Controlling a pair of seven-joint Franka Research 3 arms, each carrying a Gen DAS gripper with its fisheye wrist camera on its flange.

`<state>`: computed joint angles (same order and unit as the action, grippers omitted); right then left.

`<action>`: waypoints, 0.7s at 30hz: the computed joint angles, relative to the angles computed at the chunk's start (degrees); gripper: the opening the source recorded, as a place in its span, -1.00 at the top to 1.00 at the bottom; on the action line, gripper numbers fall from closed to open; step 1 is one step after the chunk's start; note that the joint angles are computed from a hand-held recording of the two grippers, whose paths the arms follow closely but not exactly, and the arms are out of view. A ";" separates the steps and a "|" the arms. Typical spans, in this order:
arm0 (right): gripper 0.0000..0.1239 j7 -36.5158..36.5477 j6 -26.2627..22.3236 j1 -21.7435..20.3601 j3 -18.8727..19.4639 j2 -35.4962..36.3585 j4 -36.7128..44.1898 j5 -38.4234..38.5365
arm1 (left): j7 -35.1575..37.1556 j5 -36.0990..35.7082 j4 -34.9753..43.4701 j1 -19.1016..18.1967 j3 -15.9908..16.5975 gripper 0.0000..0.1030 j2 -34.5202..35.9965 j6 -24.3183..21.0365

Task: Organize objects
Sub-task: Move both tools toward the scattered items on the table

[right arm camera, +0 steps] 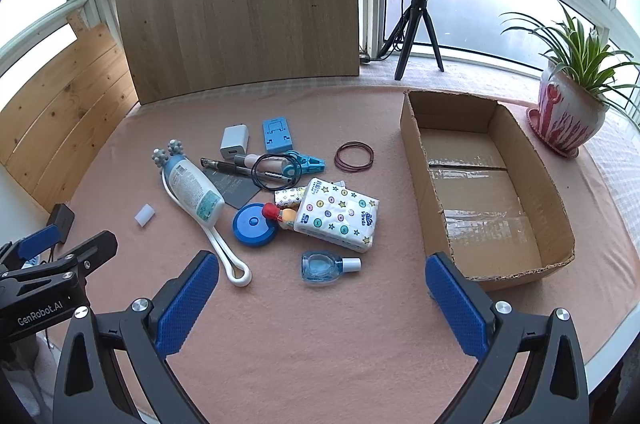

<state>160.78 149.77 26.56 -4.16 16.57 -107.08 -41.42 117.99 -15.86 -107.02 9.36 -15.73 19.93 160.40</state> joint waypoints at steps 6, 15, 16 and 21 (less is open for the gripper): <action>-0.65 -1.02 0.10 -0.41 0.05 0.24 0.09 1.13 | -0.81 0.57 0.33 -0.24 0.22 -1.00 0.35 -0.14; -0.64 -2.43 1.06 -0.50 -0.22 0.48 -0.12 1.42 | -1.45 1.71 0.82 -0.43 0.21 -1.00 0.99 -0.36; -0.64 -2.69 1.33 -0.61 -0.25 0.52 -0.18 1.70 | -1.56 1.82 0.90 -0.44 0.23 -1.00 1.07 -0.43; -0.64 -5.08 2.61 -1.22 -0.11 0.99 -0.31 4.66 | -2.00 2.36 1.54 -0.45 0.31 -1.00 1.70 -1.13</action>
